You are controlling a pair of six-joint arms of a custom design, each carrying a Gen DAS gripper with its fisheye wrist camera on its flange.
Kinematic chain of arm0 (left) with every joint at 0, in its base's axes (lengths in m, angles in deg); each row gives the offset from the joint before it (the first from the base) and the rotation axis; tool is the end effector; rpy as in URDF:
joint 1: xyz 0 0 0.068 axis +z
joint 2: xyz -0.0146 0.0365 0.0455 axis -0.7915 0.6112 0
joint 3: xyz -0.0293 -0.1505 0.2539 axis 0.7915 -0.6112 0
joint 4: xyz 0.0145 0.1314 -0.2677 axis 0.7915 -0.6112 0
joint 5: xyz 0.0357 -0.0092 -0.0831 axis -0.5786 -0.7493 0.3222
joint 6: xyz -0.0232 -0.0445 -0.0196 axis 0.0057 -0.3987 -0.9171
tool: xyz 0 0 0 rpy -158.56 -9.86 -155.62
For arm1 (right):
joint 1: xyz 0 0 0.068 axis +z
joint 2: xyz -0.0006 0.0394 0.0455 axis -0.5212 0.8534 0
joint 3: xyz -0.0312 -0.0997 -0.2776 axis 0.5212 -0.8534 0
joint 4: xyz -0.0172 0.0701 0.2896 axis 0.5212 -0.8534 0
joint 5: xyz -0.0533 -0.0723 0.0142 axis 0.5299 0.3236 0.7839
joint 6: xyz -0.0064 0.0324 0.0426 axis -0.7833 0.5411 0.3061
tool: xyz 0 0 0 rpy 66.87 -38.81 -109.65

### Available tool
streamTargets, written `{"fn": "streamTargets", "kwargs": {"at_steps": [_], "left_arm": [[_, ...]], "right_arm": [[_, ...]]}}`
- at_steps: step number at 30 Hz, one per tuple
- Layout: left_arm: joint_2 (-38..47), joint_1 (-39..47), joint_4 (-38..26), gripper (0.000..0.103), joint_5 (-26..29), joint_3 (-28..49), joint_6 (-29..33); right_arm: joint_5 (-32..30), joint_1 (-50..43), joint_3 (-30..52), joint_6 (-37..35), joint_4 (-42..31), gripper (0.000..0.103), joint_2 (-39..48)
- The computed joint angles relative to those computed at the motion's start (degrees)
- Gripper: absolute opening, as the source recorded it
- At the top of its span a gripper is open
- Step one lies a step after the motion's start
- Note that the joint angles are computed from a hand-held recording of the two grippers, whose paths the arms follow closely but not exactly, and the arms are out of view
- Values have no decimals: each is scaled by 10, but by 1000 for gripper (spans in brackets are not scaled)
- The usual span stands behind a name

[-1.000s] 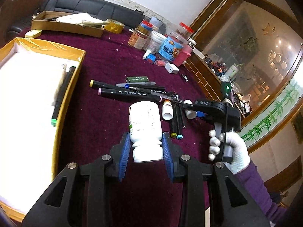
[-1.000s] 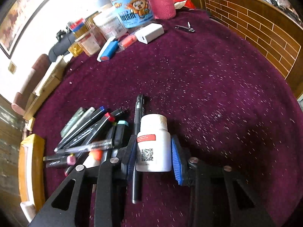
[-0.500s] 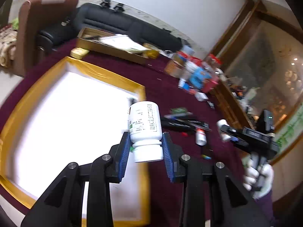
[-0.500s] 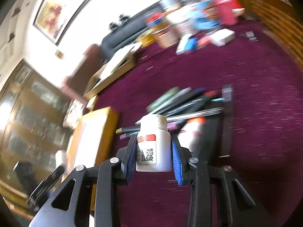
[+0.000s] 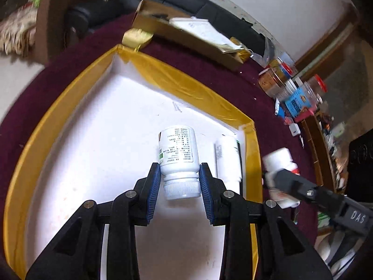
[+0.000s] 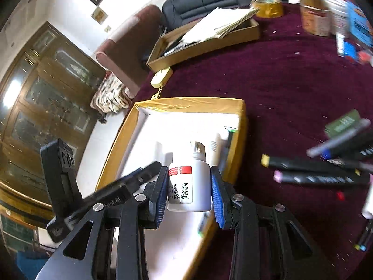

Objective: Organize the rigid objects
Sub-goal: 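Carry both bottles into the tray and open both tools, then grasp a black marker with left while right reaches into the marker pile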

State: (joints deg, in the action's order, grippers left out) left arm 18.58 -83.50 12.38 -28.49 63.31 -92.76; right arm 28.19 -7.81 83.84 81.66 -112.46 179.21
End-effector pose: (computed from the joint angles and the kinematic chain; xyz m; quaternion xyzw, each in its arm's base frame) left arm 0.2671 -0.1514 0.2020 -0.3058 0.8871 -0.1630 0.3050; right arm 0.3800 0.1868 0.2481 -0.2621 0.9045 0.3046 0.1428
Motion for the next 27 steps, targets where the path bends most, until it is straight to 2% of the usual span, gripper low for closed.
{"fn": "streamTargets", "kwargs": {"at_steps": [4, 5, 6, 8, 12, 14, 18, 22, 24, 27], "left_arm": [[-20, 15, 45, 32, 24, -38, -24], [-31, 16, 53, 35, 26, -48, -28], [-41, 16, 57, 44, 25, -56, -32], [-63, 11, 62, 54, 12, -71, -46], [-77, 10, 73, 57, 1, -86, -58], [-75, 10, 82, 58, 6, -94, -72], [-83, -5, 83, 58, -10, -94, -74], [-111, -59, 55, 58, -66, -74, -69], [-120, -92, 39, 60, -98, -59, -70], [-116, -157, 24, 68, -161, -30, -78]], "right_arm": [[30, 31, 26, 19, 11, 31, 40], [36, 37, 38, 19, 9, 31, 54], [32, 38, 38, 18, 14, 31, 56], [45, 45, 46, 19, 16, 31, 62], [63, 50, 48, 30, 27, 36, 62], [55, 45, 40, 28, 34, 40, 54], [26, 9, 17, 16, 39, 40, 23], [48, -51, -5, -21, 58, 42, -16], [103, -80, -11, -37, 75, 46, -25], [185, -94, -5, -72, 92, 46, -9]]}}
